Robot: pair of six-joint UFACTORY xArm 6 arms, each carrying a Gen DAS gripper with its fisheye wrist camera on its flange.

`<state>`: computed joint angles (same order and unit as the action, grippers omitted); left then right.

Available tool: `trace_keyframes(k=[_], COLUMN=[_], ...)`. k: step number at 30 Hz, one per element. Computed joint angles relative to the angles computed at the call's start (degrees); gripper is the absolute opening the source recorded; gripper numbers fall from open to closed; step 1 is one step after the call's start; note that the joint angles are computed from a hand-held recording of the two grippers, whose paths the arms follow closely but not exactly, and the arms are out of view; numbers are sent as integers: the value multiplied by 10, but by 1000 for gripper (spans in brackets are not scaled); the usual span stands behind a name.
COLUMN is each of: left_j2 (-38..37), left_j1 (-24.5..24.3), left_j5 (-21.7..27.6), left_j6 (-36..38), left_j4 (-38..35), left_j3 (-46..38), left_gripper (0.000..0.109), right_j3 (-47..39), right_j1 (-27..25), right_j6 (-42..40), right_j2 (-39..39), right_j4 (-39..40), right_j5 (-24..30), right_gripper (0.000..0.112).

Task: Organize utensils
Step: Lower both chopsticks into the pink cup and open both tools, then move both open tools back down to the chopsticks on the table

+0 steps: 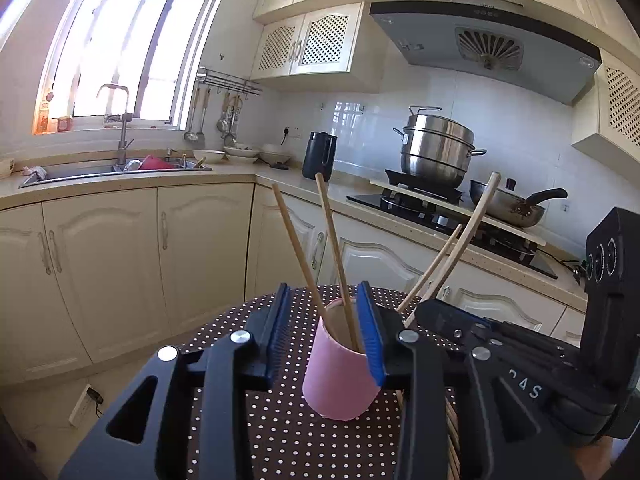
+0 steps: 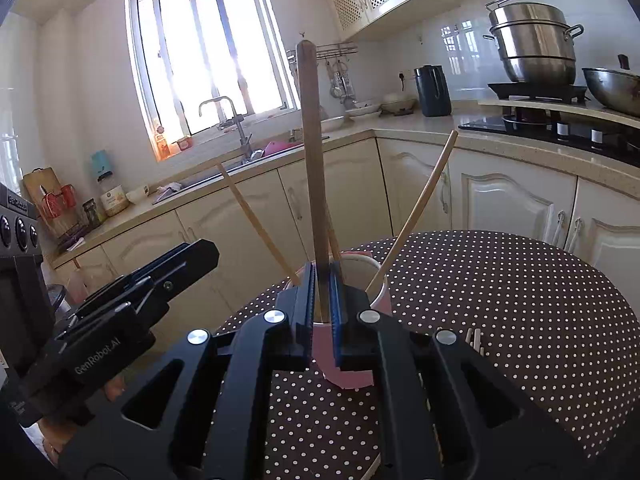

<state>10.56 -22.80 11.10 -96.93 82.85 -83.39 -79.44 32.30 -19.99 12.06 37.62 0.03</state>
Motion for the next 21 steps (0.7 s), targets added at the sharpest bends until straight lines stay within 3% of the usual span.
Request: trace_keyframes(k=[5, 7, 9, 14, 21], left_j2=[-43, -58, -74, -103, -139], left_j1=[-17, -21, -25, -39, -54], left_j5=[45, 52, 57, 77, 90], left_j6=[16, 22, 11, 6, 11], left_j4=[-3, -5, 9, 23, 13], left_j3=[37, 49, 61, 84, 114], left_gripper=[41, 47, 50, 55, 59], right_j3=[27, 43, 59, 89, 131], right_j1=[-4, -6, -8, -17, -23], right_j6=[109, 160, 205, 309, 385], right_j2=[-22, -33, -45, -76, -126], right_j4=[-111, -167, -214, -328, -404], right_j5=[1, -4, -14, -17, -16], right_gripper=[11, 24, 53, 53, 57])
